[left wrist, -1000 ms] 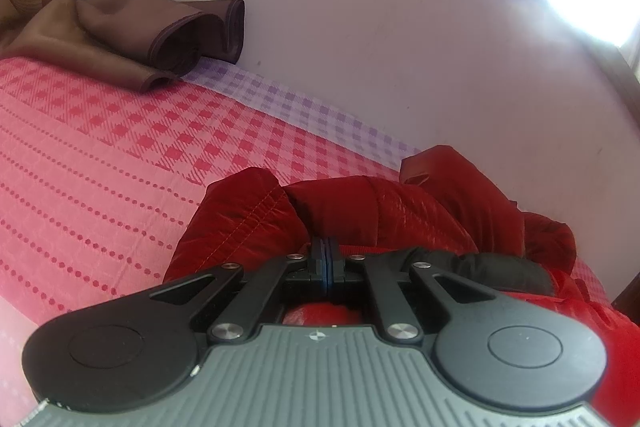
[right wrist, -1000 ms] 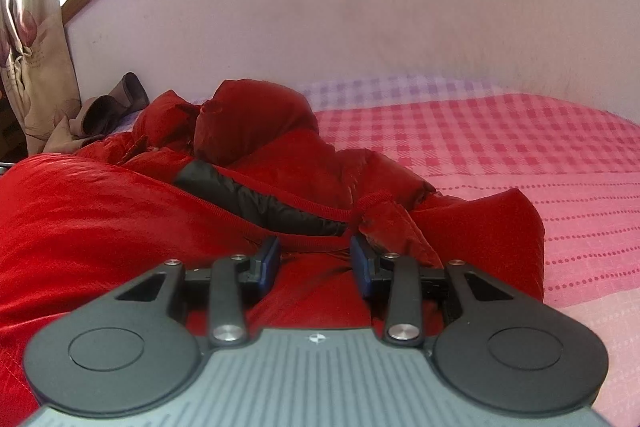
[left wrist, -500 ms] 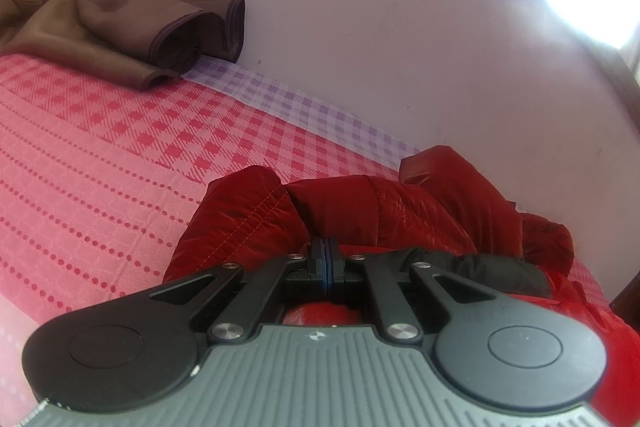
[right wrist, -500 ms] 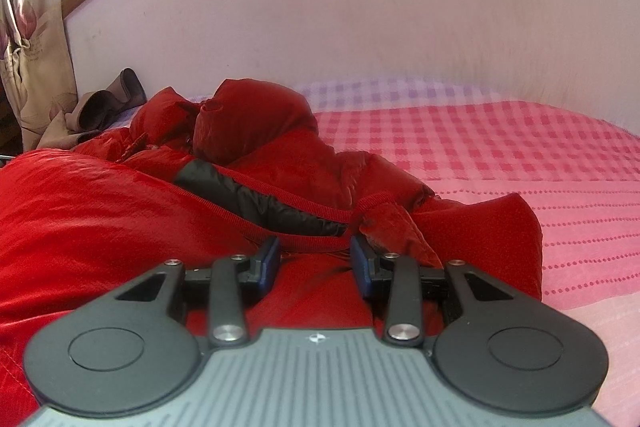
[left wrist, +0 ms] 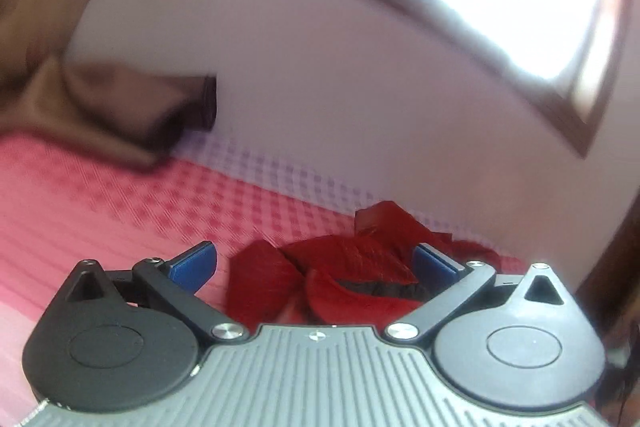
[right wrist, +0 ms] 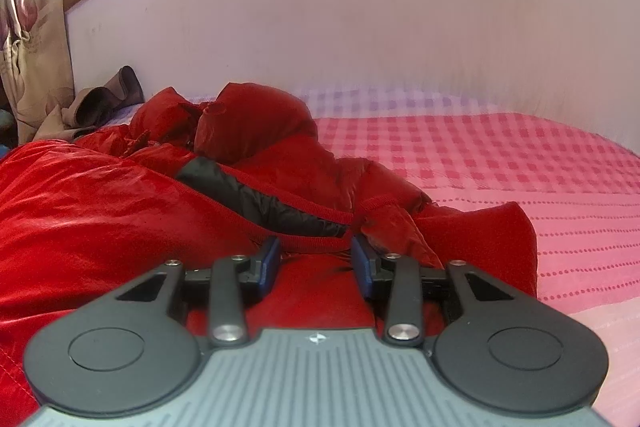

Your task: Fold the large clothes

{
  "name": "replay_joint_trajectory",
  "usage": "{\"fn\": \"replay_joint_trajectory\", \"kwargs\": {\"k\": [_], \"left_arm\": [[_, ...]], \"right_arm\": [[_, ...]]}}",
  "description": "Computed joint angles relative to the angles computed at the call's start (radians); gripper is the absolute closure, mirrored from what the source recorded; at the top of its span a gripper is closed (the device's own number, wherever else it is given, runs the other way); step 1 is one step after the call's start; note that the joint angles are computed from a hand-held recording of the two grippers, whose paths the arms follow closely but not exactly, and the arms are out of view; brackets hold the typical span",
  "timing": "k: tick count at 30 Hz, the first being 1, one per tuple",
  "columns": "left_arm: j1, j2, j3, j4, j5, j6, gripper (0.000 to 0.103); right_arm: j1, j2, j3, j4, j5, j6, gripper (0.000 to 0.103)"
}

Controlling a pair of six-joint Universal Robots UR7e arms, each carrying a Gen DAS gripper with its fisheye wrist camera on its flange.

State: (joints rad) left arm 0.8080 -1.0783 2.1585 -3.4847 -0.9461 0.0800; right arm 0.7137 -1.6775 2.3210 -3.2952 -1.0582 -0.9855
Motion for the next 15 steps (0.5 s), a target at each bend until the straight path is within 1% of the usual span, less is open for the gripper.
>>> {"fn": "replay_joint_trajectory", "kwargs": {"k": [2,3,5,6,7,8,10,11,13,14,15], "left_arm": [[0.015,-0.067,-0.006,0.175,-0.007,-0.010,0.001],[0.029,-0.091,-0.009,0.238,-0.029,-0.018,0.001],[0.087,-0.133,-0.031,0.376,-0.165,-0.036,0.001],[0.113,-0.139,-0.047,0.429,-0.215,-0.050,0.001],[0.133,-0.136,-0.059,0.460,-0.243,-0.064,0.005],[0.147,-0.127,-0.064,0.458,-0.254,-0.066,0.007],[0.175,-0.101,-0.078,0.440,-0.268,-0.061,0.007],[0.193,-0.087,-0.092,0.449,-0.287,-0.073,0.007],[0.246,-0.072,-0.130,0.504,-0.401,-0.106,0.008],[0.268,-0.065,-0.138,0.506,-0.464,-0.090,0.008],[0.278,-0.056,-0.149,0.516,-0.497,-0.064,0.008]], "right_arm": [[-0.002,0.001,0.002,-0.006,0.005,0.001,0.065],[-0.004,0.001,0.004,-0.009,0.008,0.001,0.065],[-0.006,0.001,0.006,-0.015,0.013,0.000,0.065],[-0.008,0.001,0.006,-0.015,0.015,0.000,0.065],[-0.010,0.000,0.007,-0.015,0.019,0.000,0.065],[-0.012,-0.001,0.008,-0.016,0.022,0.000,0.065],[-0.011,0.001,0.010,-0.024,0.020,-0.001,0.065],[-0.011,0.002,0.012,-0.028,0.019,-0.002,0.065],[-0.011,0.002,0.014,-0.033,0.018,-0.002,0.065],[-0.011,0.002,0.015,-0.036,0.018,-0.003,0.065],[-0.010,0.003,0.016,-0.041,0.018,-0.003,0.065]]}}
